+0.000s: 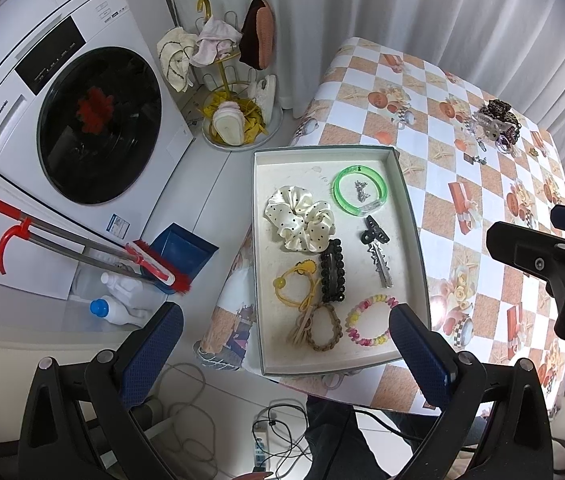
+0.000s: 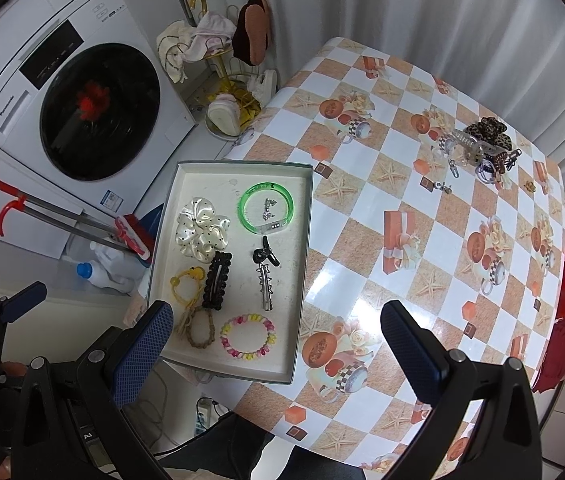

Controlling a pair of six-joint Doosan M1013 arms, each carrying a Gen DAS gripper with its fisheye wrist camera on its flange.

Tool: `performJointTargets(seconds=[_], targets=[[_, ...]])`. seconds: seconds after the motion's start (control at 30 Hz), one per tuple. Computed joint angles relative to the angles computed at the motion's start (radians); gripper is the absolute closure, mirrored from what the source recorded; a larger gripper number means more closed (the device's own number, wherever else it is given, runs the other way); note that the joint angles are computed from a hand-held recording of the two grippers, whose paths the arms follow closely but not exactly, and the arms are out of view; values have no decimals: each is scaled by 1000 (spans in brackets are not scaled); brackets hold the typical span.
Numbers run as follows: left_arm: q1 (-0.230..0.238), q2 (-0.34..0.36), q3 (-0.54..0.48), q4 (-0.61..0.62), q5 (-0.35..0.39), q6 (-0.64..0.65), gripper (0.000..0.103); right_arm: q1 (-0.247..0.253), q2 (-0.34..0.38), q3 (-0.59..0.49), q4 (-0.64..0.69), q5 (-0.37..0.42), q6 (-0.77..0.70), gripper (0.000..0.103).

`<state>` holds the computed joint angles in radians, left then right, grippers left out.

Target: Organize jewelry

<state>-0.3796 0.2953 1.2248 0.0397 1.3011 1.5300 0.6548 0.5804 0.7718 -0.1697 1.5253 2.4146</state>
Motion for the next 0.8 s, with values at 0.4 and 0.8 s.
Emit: performJointTargets(seconds=[0.4, 0.8], targets=[[1, -1, 1, 0, 0, 4, 0, 4, 4, -9, -4, 7, 7, 0], [3, -4, 5, 0, -1, 4, 0, 6, 5, -12, -5, 10, 8, 0]])
